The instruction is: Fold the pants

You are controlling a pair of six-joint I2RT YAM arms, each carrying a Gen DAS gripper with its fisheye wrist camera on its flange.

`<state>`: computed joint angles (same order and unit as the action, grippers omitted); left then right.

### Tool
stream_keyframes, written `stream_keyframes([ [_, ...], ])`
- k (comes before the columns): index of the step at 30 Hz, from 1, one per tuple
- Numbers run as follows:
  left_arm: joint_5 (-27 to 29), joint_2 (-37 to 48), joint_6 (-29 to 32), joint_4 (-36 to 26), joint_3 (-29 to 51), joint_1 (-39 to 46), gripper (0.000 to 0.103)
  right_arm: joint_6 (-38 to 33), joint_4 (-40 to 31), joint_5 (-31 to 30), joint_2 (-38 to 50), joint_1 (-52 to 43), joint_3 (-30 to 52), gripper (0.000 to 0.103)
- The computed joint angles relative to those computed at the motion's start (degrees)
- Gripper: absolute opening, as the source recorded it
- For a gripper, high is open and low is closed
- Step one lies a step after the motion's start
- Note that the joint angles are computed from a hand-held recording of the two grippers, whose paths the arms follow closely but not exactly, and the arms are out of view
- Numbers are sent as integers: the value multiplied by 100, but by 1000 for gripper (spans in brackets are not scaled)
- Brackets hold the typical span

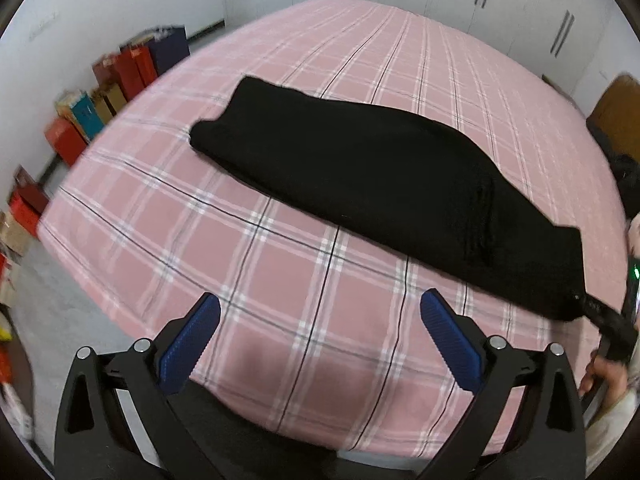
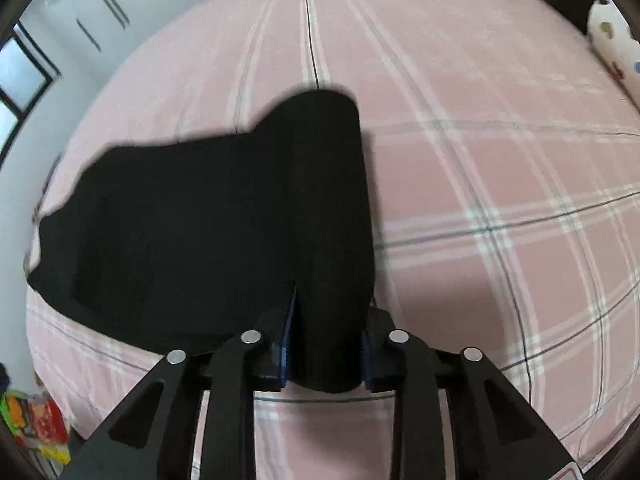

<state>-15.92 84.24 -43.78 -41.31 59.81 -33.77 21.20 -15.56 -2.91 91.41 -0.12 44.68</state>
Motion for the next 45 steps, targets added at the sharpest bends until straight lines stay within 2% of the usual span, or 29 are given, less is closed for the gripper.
stream_keyframes([
  [1, 114, -8, 50, 126, -64, 190, 98, 80, -33, 132, -245, 11, -115, 46],
  [2, 344, -28, 146, 364, -170, 518, 98, 228, -30, 263, -575, 73, -259, 59],
  [3, 625, -45, 264, 652, -285, 860, 98, 221, -59, 249, -759, 54, -308, 63],
  [5, 1091, 84, 410, 1115, -384, 1432, 98, 179, -276, 254, -1200, 213, -469, 63],
  [8, 2071, 804, 667, 1999, -274, 2592, 98, 92, -759, 345, -1983, 505, -815, 66],
  [11, 2620, 1693, 479, 2624, 27, 3373, 98, 208, -1260, 672, -2376, 1054, -923, 69],
  [15, 2812, 2761, 173, 2803, 599, 3906, 97, 390, -1777, 832, -2549, 1653, -972, 71],
  [18, 2774, 2995, 81, 3241, 588, 4006, 96, 564, -1938, 885, -2375, 2071, -956, 72],
  [19, 2747, 3026, 147, 3281, 621, 3993, 85, 634, -1970, 878, -2327, 2175, -958, 72],
  [20, 2765, 3078, 298, 3263, 694, 3981, 66, 758, -2014, 852, -2300, 2311, -951, 72],
  [21, 2920, 3205, 440, 3195, 822, 3998, 33, 850, -2035, 843, -2291, 2401, -937, 72],
  [22, 3239, 3306, 411, 3246, 858, 4067, 18, 897, -2027, 824, -2284, 2458, -939, 72],
  [23, 3349, 3292, 293, 3345, 805, 4109, 13, 901, -2013, 807, -2249, 2497, -932, 72],
  [24, 3376, 3251, 278, 3360, 794, 4117, 12, 902, -2011, 841, -2227, 2540, -921, 72],
  [29, 2873, 2404, 611, 3173, 778, 3609, 10, 819, -2077, 1061, -2348, 2761, -934, 72],
  [33, 2458, 1733, 860, 2630, 1319, 2799, 10, 783, -1982, 813, -2680, 2505, -1182, 72],
  [37, 2270, 1351, 906, 2184, 1870, 1985, 10, 680, -2020, 608, -3323, 2107, -1500, 72],
  [40, 1866, 1346, 1077, 1803, 2462, 1118, 11, 462, -2122, 349, -3824, 1598, -1725, 72],
  [43, 1402, 1748, 1210, 1442, 3287, 109, 11, 154, -2337, -1, -4406, 893, -1953, 72],
  [45, 1330, 2223, 1171, 1213, 3887, -454, 11, -198, -2564, -305, -4842, 248, -2082, 72],
])
